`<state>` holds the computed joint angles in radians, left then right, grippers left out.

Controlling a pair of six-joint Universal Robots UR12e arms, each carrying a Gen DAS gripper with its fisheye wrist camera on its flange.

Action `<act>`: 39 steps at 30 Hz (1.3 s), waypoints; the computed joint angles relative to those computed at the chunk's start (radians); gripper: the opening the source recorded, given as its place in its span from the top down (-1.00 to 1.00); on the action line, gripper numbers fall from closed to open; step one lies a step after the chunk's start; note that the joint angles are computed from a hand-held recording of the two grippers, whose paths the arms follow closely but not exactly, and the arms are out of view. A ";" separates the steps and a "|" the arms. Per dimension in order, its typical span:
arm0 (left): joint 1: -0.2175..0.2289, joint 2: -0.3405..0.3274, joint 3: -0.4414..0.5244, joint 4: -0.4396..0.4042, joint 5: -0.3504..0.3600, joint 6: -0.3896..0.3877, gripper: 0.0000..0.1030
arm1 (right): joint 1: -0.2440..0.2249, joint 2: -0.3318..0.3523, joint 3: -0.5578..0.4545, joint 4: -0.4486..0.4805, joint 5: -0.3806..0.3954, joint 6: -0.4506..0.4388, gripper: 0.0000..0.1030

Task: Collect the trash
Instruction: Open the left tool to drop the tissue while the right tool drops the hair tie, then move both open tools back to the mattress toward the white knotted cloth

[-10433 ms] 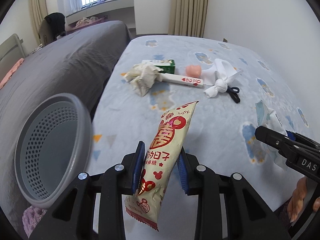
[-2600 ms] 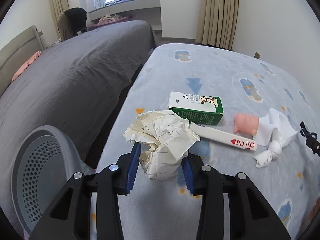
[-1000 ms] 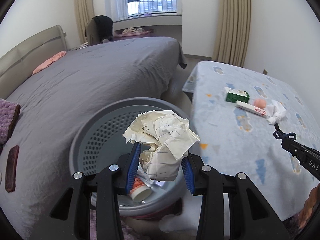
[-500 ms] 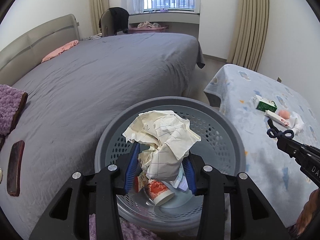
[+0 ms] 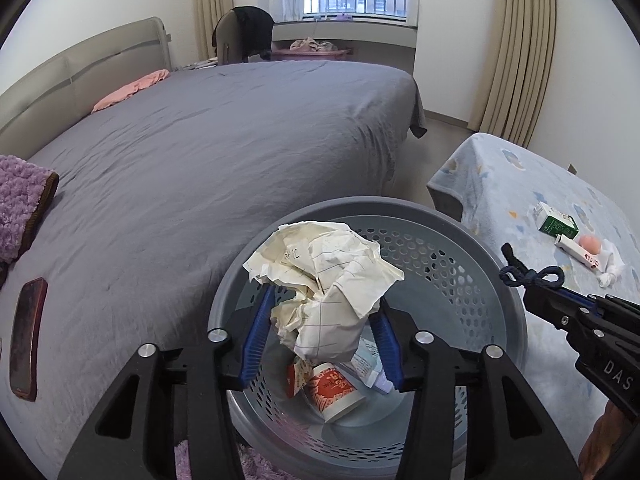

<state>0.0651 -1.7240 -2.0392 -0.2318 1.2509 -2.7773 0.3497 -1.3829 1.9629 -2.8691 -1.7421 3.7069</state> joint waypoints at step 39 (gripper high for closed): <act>0.020 0.064 -0.048 0.010 0.016 -0.010 -0.73 | 0.036 -0.032 0.027 0.009 -0.061 0.032 0.21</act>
<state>0.0855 -1.6601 -2.0868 -0.2214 1.2668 -2.7872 0.3860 -1.4150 1.9896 -2.8602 -1.8028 3.7387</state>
